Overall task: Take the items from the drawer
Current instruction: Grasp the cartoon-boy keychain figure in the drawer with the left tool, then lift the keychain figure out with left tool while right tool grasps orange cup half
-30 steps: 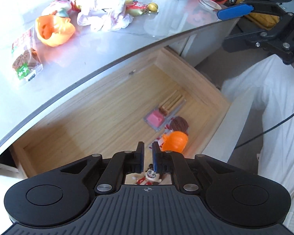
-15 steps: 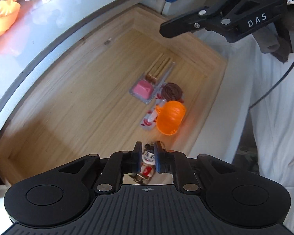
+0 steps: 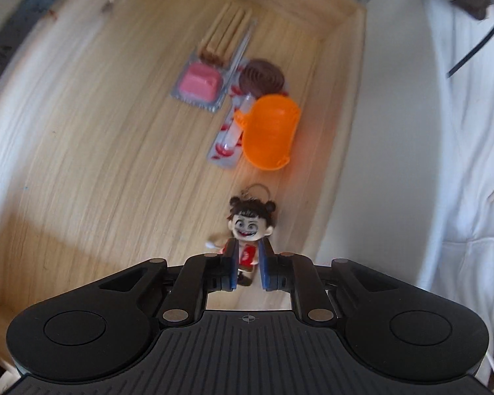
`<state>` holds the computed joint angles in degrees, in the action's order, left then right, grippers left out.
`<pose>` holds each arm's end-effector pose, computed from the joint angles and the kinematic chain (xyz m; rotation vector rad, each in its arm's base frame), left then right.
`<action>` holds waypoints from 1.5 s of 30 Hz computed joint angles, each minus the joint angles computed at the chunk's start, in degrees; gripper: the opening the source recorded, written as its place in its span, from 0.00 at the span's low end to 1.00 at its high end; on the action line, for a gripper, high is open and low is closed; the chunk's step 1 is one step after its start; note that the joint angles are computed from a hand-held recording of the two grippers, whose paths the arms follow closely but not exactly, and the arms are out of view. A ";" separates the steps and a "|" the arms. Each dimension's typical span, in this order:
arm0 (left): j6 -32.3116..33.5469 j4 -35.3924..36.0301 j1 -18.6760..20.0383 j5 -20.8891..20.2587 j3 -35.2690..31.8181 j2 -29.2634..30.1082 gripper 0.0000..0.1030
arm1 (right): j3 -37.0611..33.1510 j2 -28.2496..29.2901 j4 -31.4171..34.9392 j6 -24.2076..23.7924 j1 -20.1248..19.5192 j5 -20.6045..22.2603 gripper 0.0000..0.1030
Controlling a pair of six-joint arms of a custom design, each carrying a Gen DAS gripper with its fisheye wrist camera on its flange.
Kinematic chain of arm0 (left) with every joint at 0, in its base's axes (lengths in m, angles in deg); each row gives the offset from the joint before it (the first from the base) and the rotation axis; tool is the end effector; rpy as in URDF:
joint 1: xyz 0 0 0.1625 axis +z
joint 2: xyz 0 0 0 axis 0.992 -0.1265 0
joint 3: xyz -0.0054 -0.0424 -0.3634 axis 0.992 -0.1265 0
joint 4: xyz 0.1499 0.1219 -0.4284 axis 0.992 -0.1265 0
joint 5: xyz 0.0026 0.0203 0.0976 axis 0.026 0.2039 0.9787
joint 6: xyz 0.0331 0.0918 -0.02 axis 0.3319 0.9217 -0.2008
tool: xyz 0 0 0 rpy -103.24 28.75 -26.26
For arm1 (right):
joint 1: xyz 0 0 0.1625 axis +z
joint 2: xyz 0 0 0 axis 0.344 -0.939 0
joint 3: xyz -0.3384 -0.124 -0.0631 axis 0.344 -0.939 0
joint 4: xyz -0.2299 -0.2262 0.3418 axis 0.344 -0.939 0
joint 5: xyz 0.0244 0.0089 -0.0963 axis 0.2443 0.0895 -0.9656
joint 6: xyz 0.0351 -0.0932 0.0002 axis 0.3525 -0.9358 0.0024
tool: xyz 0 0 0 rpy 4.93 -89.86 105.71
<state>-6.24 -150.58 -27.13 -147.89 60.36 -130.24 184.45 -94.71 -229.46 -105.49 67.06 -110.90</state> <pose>-0.2155 -0.6105 0.0160 1.4504 2.1935 0.8583 0.0717 -0.5154 0.2152 0.4653 -2.5101 0.6226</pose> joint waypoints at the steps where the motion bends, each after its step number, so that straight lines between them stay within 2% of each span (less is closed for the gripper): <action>1: 0.38 -0.50 0.09 0.33 0.02 0.34 0.19 | 0.07 -0.05 0.00 -0.20 0.00 0.08 0.83; 2: 0.23 -0.17 0.32 0.08 -0.51 1.00 0.26 | 0.00 -0.12 0.21 -0.45 -0.11 0.20 0.83; 5: 0.99 -3.80 0.33 0.26 1.14 0.23 0.31 | 0.29 -0.50 0.42 -0.67 -0.25 -0.40 0.83; 6: 0.77 -6.74 -0.13 2.02 2.88 -0.74 0.32 | 0.54 -0.82 0.26 -0.75 -0.46 -0.68 0.83; 8: 1.32 -15.95 -1.77 8.99 8.00 -3.29 0.28 | 0.93 -1.42 -0.21 -0.46 -0.77 -1.00 0.83; 9: 2.74 -18.71 -2.15 10.90 9.37 -4.08 0.26 | 1.07 -1.75 -0.24 -0.19 -0.96 -0.90 0.83; 13: 0.54 -16.01 -1.01 7.89 7.60 -4.54 0.26 | 1.18 -2.16 -0.11 0.46 -1.25 -0.53 0.84; 17: 0.90 -20.21 -1.75 9.97 10.09 -5.18 0.26 | 1.51 -2.04 -0.31 -0.69 -1.02 -0.35 0.84; 19: -0.71 -20.43 -1.74 9.94 9.77 -4.56 0.28 | 1.56 -1.96 -0.11 -1.00 -0.88 -0.57 0.85; 20: -1.30 -21.08 -1.85 9.89 9.96 -4.48 0.32 | 1.50 -1.85 -0.01 -1.10 -0.81 -0.81 0.85; 23: -2.26 -23.31 -1.85 9.42 10.24 -4.07 0.33 | 1.26 -1.54 0.24 -1.12 -0.51 -1.65 0.86; 27: -7.95 -18.93 -2.13 8.83 8.71 -3.92 0.27 | 0.48 -0.82 0.86 -0.22 -0.42 -2.76 0.86; 29: -8.67 -18.79 -1.36 4.91 9.54 -5.94 0.26 | -0.26 -1.05 3.35 1.87 -0.63 -3.24 0.86; 31: -8.69 -21.60 -0.98 2.26 12.21 -9.37 0.26 | -0.83 -1.35 6.10 3.43 -0.31 -4.12 0.87; 35: -9.92 -34.07 -1.01 0.49 20.59 -18.26 0.26 | -3.76 -0.17 16.39 7.13 1.78 -6.31 0.87; 37: -9.37 -38.19 -0.98 1.56 22.55 -20.46 0.26 | -6.09 1.62 22.18 9.21 2.95 -6.79 0.87; 39: -9.21 -40.92 -0.87 2.13 23.80 -22.34 0.26 | -9.57 5.09 28.22 12.52 4.14 -7.14 0.87; 41: -10.04 -42.01 -0.04 0.32 24.76 -24.35 0.26 | -12.74 8.65 33.06 16.50 4.99 -8.10 0.87; 45: -10.61 -41.62 1.09 -0.96 26.00 -27.27 0.26 | -18.60 15.39 42.65 26.94 5.54 -9.45 0.87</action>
